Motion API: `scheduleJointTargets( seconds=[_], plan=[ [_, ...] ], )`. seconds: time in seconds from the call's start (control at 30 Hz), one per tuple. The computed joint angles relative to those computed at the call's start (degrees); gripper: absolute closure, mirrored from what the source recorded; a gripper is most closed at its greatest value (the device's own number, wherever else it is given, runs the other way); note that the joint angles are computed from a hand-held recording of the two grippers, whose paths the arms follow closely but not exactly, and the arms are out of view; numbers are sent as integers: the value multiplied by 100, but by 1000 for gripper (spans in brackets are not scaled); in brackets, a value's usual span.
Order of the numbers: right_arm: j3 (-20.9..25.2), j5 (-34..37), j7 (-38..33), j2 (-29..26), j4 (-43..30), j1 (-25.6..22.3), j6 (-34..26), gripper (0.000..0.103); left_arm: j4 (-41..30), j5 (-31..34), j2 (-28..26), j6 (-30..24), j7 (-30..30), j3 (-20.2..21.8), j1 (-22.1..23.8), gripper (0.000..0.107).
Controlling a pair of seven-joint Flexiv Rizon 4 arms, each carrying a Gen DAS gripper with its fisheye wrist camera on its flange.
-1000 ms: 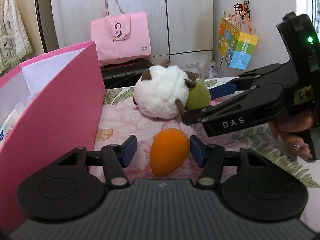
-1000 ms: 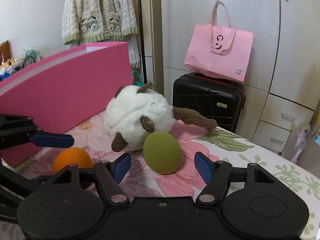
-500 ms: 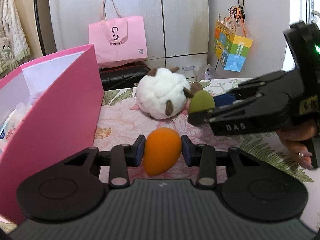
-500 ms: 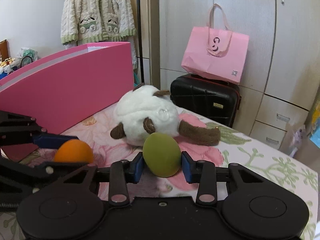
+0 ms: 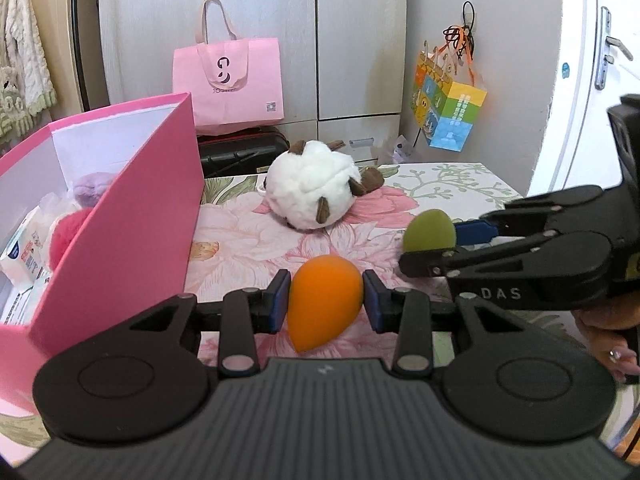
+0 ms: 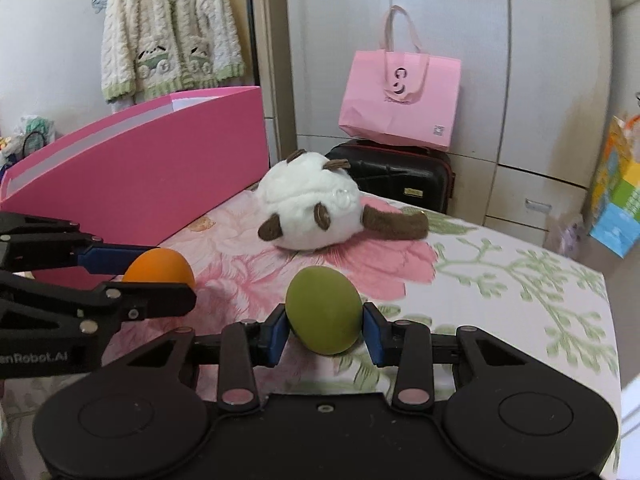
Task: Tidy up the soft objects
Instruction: 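Grasp the green sponge with the left tool while the right tool grasps the orange sponge, then carry the green sponge with the left tool while the right tool carries the orange sponge to the box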
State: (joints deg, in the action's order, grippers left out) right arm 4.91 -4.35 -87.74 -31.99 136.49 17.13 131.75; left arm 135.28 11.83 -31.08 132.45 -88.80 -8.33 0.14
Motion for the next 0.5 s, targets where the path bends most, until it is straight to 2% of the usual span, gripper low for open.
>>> scheduleJointTargets(
  seconds=[0.17,0.3,0.4,0.5],
  plan=[
    [-158,860,-170,163,270,582,191,59,156,286,121,-12,-167,-128,243,70],
    [-483,2050,-566,276,388,1477,244,59,300,537,232,8,-274,-175,405,70],
    [-370,2401,-530,344,500,1636,361,59,405,746,305,10,-382,-230,568,70],
    [-397,2892,-608,378,557,1990,436,59,504,1022,414,-101,-516,-330,819,70]
  ],
)
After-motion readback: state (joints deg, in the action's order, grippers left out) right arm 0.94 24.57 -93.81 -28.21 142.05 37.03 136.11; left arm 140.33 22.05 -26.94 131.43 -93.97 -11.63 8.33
